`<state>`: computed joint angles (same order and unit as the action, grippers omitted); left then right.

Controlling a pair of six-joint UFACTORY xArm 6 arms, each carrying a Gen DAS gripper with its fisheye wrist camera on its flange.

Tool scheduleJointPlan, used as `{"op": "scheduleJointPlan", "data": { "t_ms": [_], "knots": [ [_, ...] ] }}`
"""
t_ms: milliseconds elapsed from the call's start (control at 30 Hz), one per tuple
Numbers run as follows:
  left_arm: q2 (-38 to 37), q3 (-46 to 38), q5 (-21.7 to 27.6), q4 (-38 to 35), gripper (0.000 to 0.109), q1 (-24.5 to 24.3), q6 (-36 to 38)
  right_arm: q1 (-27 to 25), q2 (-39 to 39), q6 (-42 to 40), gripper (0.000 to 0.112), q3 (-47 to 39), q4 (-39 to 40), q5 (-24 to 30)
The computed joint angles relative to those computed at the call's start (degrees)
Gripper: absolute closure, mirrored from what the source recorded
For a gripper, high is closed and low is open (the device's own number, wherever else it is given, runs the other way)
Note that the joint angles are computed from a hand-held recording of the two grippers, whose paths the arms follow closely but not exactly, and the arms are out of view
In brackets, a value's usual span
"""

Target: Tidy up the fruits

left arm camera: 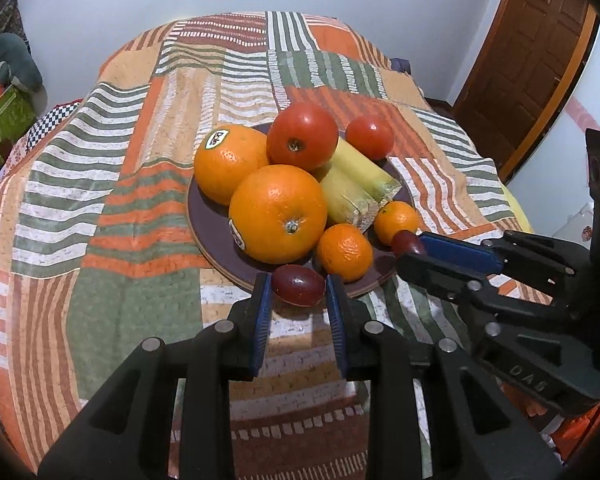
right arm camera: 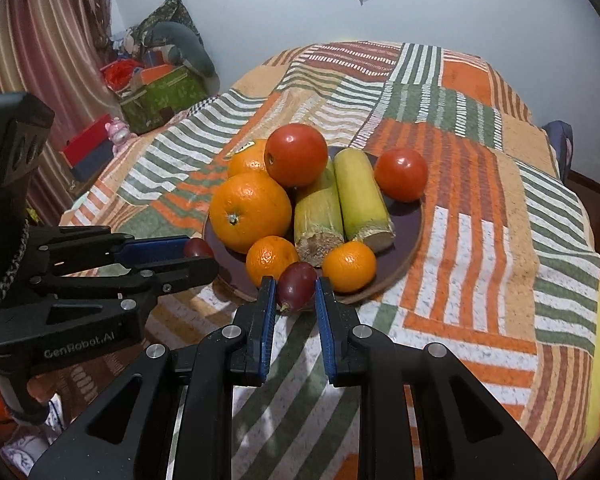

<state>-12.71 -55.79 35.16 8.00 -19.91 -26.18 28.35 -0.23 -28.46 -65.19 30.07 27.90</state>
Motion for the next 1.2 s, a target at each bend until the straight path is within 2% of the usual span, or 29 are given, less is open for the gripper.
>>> {"op": "scheduleJointPlan", "data": {
  "t_ms": [433, 800, 1067, 1200],
  "knots": [
    [2.37, -1.25, 0.57, -3.52, 0.081, 0.28, 3.37, -0.33, 1.54, 1.65, 0.094, -1.03, -1.98, 1.62],
    [0.57, -0.80, 0.96, -2.81, 0.078, 0.25, 2.57, -1.10, 1.20, 1.10, 0.091, -1.95, -0.37, 3.58],
    [-6.16, -0.02, 0.40, 5.69, 0.078, -0.78, -5.00, -1.09, -6.22, 1.21, 0.091, 1.72, -0.55, -1.61],
    [-10.95, -0.30, 0.47, 12.80, 0.078, -1.91, -11.04, -0.96, -11.38, -0.06, 0.091, 3.84, 1.43, -5.20]
  ]
}}
